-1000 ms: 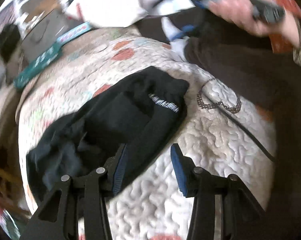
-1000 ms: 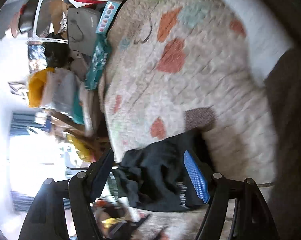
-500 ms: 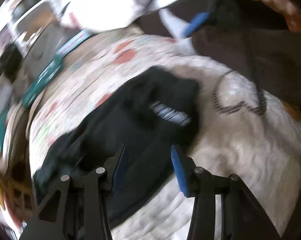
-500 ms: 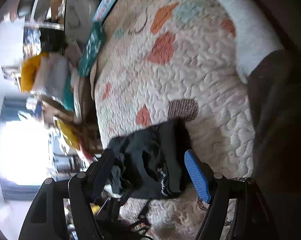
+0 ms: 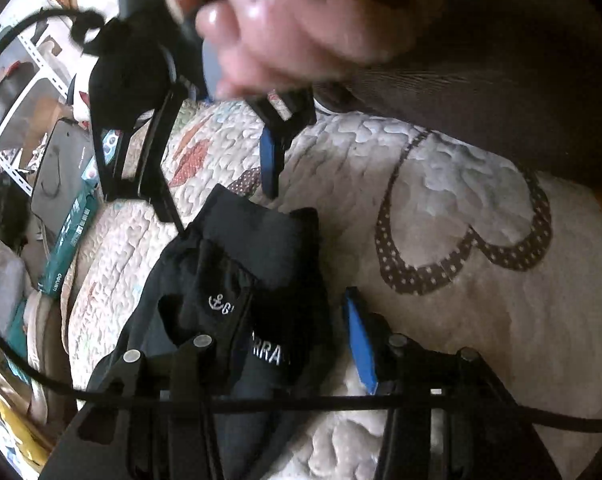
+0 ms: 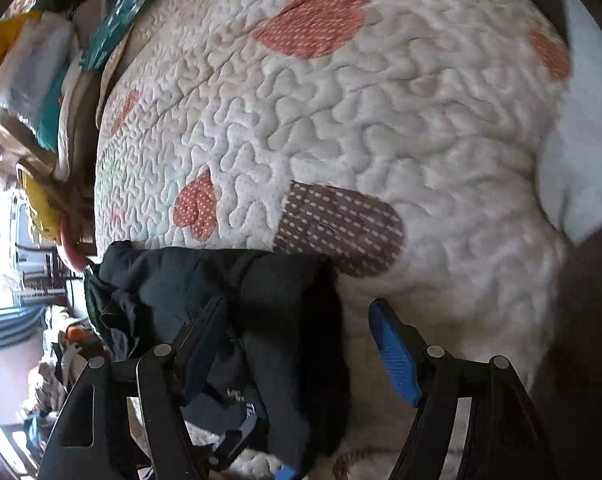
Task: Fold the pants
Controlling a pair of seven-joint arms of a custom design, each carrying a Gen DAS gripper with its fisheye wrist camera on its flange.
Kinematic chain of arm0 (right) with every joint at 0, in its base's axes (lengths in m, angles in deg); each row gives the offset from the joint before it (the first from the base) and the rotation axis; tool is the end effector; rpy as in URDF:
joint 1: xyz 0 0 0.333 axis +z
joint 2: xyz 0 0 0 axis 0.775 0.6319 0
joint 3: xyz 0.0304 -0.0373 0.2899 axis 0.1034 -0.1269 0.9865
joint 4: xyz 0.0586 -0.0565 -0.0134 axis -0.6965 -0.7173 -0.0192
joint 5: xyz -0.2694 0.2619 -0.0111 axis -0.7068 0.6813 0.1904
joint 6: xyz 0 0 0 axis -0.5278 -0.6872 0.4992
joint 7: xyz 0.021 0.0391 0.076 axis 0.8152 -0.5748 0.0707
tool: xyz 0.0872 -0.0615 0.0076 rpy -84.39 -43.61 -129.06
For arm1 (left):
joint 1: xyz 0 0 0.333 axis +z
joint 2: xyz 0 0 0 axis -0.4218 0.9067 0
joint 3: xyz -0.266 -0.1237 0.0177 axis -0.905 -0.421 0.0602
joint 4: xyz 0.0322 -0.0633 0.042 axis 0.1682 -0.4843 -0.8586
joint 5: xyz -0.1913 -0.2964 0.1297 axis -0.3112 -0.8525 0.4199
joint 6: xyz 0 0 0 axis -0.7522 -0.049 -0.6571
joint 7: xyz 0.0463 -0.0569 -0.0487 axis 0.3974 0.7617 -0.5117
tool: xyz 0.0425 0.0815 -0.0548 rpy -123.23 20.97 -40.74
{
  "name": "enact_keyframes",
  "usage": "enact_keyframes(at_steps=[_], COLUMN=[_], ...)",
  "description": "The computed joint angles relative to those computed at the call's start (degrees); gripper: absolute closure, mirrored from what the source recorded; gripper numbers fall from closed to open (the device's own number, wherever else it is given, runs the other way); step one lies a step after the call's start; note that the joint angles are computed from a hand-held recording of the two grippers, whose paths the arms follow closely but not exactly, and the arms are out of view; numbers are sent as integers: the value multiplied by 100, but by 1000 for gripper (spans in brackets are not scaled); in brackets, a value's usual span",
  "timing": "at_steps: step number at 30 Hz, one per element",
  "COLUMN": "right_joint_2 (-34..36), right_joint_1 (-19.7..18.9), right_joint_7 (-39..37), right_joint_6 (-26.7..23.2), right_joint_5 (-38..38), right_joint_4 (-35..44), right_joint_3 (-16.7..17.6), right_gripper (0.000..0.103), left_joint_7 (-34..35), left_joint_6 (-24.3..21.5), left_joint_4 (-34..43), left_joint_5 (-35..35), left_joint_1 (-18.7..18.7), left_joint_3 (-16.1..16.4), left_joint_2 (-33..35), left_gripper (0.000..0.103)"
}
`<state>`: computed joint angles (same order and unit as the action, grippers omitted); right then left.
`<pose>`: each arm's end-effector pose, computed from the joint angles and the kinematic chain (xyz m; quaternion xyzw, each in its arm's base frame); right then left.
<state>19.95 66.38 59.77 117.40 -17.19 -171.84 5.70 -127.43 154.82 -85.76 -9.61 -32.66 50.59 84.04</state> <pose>0.6356 0.3095 0.4234 -0.4916 0.8354 0.1258 0.2114 0.4993 -0.0935 0.3772 -0.0931 0.9179 -0.2671 0.2782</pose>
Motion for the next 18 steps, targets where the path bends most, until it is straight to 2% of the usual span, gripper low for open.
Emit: enact_keyframes(at_steps=[1,2,4,5,6,8,9,10,13,16,18], right_joint_2=[75,143,219,259,248,159,103,41,-116,41,329], right_joint_1=[34,75,105,157,122,120,119,116,145,366,556], right_joint_7=[-17,-59,-156,-131,-189,-168,-182,-190,-189,-54,19], right_joint_6=[-11,-19,-87,-179,-124,8,84,200,418,60,-329], right_joint_5=[-62,-134,-202,-301,-229,-177,-165,-126,-74,-419,-674], right_joint_4=[85,178,308,411,390,320,277,237,242,815,1499], right_joint_3=[-12,-13,8,-26,17,26,33,52,83,-22,-76], right_gripper=[25,25,43,48,63,67,78,94,94,94,94], left_joint_7=[-25,-18,108,189,232,320,210,127,-6,-129,-420], left_joint_6=[25,87,133,122,107,65,3,-77,-334,-523,-646], left_joint_4=[27,49,68,62,53,46,50,43,-24,-34,-46], left_joint_5=[0,-45,-215,-326,-389,-619,-620,-650,-805,-923,-812], left_joint_1=[-10,-29,-44,-40,-27,-9,17,45,131,235,345], left_joint_3=[-11,-33,-51,-48,-34,-8,21,58,207,373,490], left_joint_2=[34,69,93,78,58,-20,-79,-157,-456,-682,-807], left_gripper=[65,73,76,79,81,83,85,85,85,86,86])
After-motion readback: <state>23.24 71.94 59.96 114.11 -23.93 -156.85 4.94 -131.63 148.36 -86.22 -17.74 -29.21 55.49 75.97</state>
